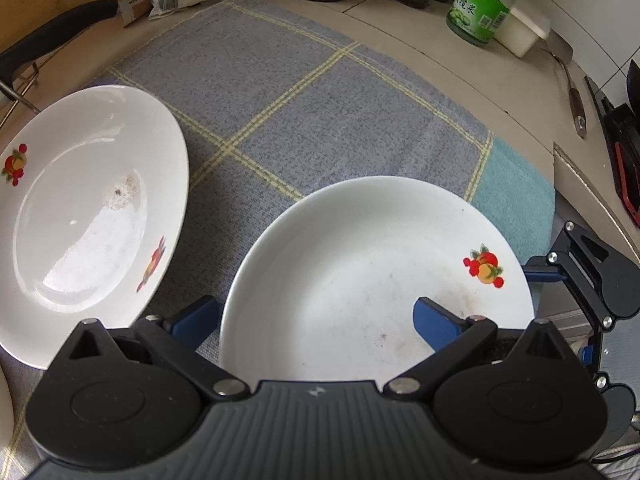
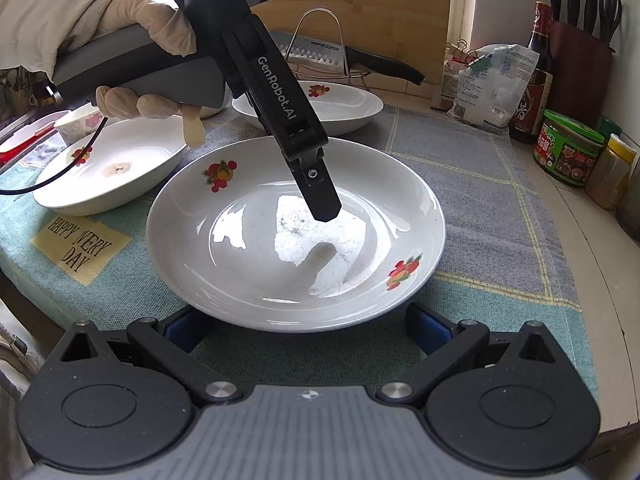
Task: Organize plates and bowls
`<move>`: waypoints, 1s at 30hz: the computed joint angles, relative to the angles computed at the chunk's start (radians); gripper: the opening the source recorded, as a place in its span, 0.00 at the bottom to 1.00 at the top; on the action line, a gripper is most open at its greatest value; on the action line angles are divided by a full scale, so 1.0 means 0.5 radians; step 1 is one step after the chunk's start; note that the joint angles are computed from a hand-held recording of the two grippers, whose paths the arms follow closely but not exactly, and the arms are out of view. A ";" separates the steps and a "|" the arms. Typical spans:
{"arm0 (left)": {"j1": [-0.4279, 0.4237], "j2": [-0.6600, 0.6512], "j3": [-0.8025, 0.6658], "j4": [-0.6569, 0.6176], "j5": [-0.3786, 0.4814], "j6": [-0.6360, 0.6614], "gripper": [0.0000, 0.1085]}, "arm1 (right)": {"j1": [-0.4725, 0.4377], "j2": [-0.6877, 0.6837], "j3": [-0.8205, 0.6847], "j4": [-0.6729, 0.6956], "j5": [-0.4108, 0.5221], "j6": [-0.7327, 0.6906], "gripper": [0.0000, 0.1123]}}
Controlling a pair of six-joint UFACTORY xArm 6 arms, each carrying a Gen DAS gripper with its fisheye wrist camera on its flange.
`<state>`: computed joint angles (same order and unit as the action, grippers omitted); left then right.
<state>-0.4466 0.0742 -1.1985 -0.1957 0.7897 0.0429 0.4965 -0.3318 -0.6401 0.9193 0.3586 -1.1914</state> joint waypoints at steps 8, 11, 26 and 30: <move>0.094 0.055 -0.121 -0.370 0.225 0.223 0.94 | -0.005 -0.001 -0.002 0.040 0.010 -0.051 0.92; 0.106 0.084 -0.163 -0.402 0.277 0.255 0.93 | -0.008 0.002 -0.004 0.088 0.019 -0.113 0.92; 0.134 0.092 -0.191 -0.459 0.369 0.360 0.93 | -0.038 0.076 -0.093 0.181 0.128 -0.295 0.92; 0.135 0.093 -0.198 -0.461 0.388 0.378 0.93 | -0.041 0.083 -0.101 0.159 0.144 -0.276 0.92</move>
